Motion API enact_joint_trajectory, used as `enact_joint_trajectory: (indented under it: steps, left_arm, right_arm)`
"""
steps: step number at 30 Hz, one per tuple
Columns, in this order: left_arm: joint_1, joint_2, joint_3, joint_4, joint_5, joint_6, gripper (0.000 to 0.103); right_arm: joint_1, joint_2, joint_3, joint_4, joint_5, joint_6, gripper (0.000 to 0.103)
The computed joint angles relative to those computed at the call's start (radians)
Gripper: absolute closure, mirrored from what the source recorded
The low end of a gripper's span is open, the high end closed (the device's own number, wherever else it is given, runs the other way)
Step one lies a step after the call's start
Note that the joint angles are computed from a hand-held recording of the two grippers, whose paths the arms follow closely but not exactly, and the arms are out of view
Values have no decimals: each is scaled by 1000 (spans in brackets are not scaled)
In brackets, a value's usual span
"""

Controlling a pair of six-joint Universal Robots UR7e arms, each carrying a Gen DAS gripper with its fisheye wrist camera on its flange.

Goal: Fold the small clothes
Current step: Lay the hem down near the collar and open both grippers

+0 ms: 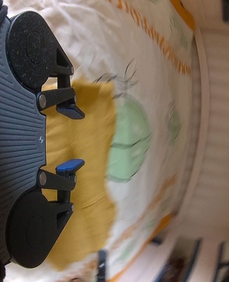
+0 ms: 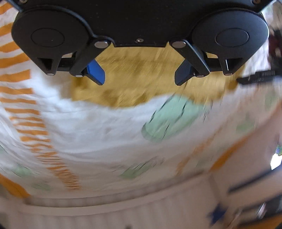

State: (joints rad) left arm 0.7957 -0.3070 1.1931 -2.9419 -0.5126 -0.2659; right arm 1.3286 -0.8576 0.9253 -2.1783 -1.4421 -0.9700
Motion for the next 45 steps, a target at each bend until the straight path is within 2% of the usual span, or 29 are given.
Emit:
enact_joint_trajectory:
  steps: [4, 7, 10, 17, 22, 26, 31, 36, 42, 45]
  left_arm:
    - [6, 4, 2, 107, -22, -54, 55]
    - [23, -2, -1, 173, -44, -138, 55]
    - [36, 6, -29, 172, -42, -128, 55]
    - [81, 50, -164, 194, -26, -60, 55]
    - [110, 97, -297, 196, 9, -55, 55]
    - [109, 107, -339, 157, 41, -57, 55]
    - [91, 85, -291, 130, 55, -65, 54]
    - [83, 55, -236, 219, 14, -138, 54]
    - [107, 106, -340, 386, -45, -180, 54]
    - [121, 152, -417, 381, -31, -143, 52]
  right_arm:
    - [14, -25, 79, 9, -86, -103, 19]
    - [24, -34, 135, -53, -147, -158, 19]
    - [34, -21, 162, -141, -190, -194, 19]
    - [68, 80, 57, -198, -238, -155, 19]
    - [88, 182, -109, -170, -243, -55, 19]
    - [88, 231, -218, -120, -218, 46, 19]
    - [76, 195, -181, -125, -193, 72, 18]
    - [66, 154, -112, -146, -211, 53, 18]
    - [75, 164, -98, -154, -264, 28, 15]
    - [83, 198, -129, -169, -291, 11, 13]
